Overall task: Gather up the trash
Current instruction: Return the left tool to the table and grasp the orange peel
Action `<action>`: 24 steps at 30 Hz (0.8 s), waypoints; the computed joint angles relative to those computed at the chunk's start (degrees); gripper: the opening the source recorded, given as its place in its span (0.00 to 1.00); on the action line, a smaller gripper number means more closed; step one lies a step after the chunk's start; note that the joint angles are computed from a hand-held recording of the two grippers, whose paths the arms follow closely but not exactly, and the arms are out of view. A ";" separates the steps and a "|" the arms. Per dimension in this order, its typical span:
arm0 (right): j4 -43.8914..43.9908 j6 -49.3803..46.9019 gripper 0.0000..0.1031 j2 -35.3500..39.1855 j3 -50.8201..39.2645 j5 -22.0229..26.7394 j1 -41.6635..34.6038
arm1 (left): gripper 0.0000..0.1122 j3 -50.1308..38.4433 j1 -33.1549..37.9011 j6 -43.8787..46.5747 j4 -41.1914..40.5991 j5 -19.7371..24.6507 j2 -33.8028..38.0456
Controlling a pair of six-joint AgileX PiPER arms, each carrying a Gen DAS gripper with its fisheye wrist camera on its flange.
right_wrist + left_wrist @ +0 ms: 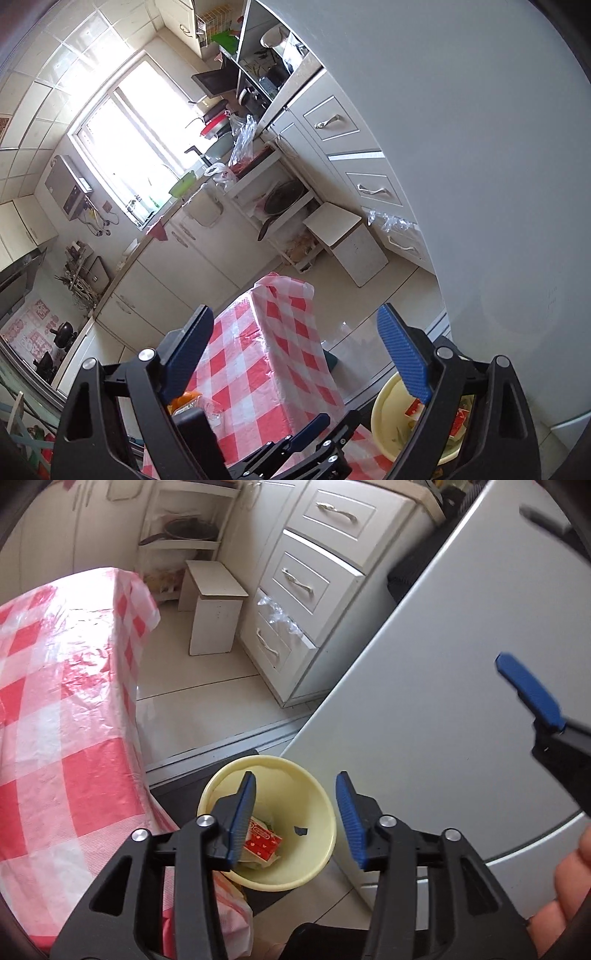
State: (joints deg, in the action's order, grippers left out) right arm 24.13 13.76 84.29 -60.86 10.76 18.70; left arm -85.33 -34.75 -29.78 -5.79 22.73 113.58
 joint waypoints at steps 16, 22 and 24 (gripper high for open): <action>2.74 -4.12 0.84 7.11 -8.67 7.42 7.61 | 0.53 30.64 22.09 -6.99 17.60 0.60 -36.39; -0.49 -3.42 0.84 14.84 -17.54 12.51 13.72 | 0.53 26.26 45.24 11.30 5.88 3.84 -30.93; 0.08 -4.51 0.84 18.76 -22.98 15.42 15.48 | 0.53 22.47 48.55 14.03 6.49 4.93 -26.39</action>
